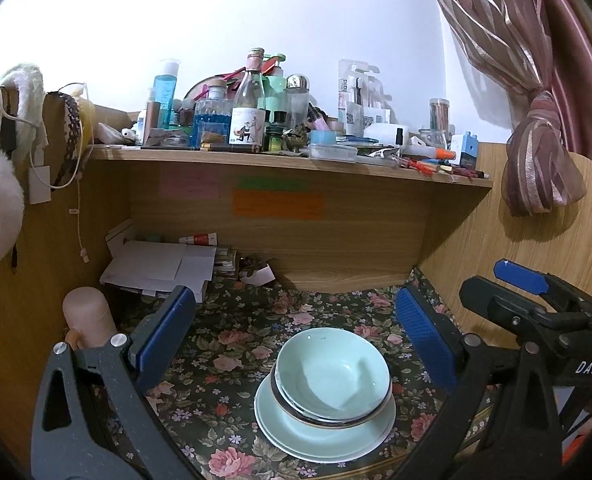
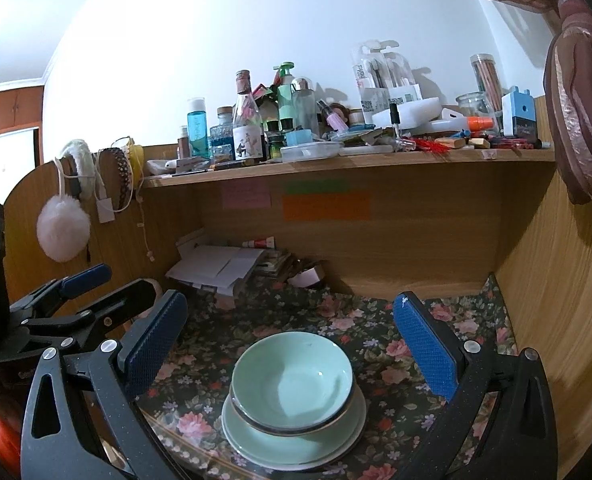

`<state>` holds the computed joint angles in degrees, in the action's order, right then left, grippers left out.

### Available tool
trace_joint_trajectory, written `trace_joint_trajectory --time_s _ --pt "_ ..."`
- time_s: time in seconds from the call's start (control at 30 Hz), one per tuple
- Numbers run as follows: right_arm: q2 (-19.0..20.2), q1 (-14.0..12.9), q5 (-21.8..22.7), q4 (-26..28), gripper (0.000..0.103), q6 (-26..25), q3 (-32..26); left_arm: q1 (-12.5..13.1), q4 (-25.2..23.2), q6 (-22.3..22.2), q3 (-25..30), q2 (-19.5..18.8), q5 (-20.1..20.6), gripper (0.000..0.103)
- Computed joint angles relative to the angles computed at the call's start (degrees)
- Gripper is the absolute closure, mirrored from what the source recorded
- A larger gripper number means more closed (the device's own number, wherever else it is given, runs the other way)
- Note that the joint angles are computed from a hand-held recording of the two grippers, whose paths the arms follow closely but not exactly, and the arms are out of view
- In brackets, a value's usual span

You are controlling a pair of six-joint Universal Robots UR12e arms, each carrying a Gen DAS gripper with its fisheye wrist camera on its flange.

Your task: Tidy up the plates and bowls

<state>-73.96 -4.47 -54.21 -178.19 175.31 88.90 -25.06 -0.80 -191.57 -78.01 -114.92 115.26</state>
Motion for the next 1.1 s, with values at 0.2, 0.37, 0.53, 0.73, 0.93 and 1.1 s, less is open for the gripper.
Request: trace_joint_trajectory --time_s 0.2,0.37,0.53,0.73,0.93,1.1 --pt "0.2 -0.1 0.2 0.1 0.000 0.3 -0.2 0.0 -0.2 -0.1 0.3 -0.2 -0.1 0.001" --pt "0.2 -0.1 0.0 -0.1 0.000 0.9 -0.2 0.1 -0.5 0.0 0.5 -0.3 -0.5 0.001" --pt "0.3 -0.1 -0.2 -0.1 0.000 0.8 -0.3 0.4 -1.0 0.3 0.8 -0.4 -1.6 0.001" --pt "0.3 -0.1 -0.4 0.0 0.000 0.9 -0.4 0.5 -1.3 0.1 0.9 -0.5 -1.7 0.001" --pt "0.5 -0.2 -0.2 0.0 0.000 1.0 -0.5 0.5 -1.6 0.2 1.1 -0.6 -1.8 0.001" --pt "0.4 0.0 -0.8 0.3 0.000 0.7 -0.4 0.5 -1.6 0.3 1.2 -0.7 -1.7 0.001"
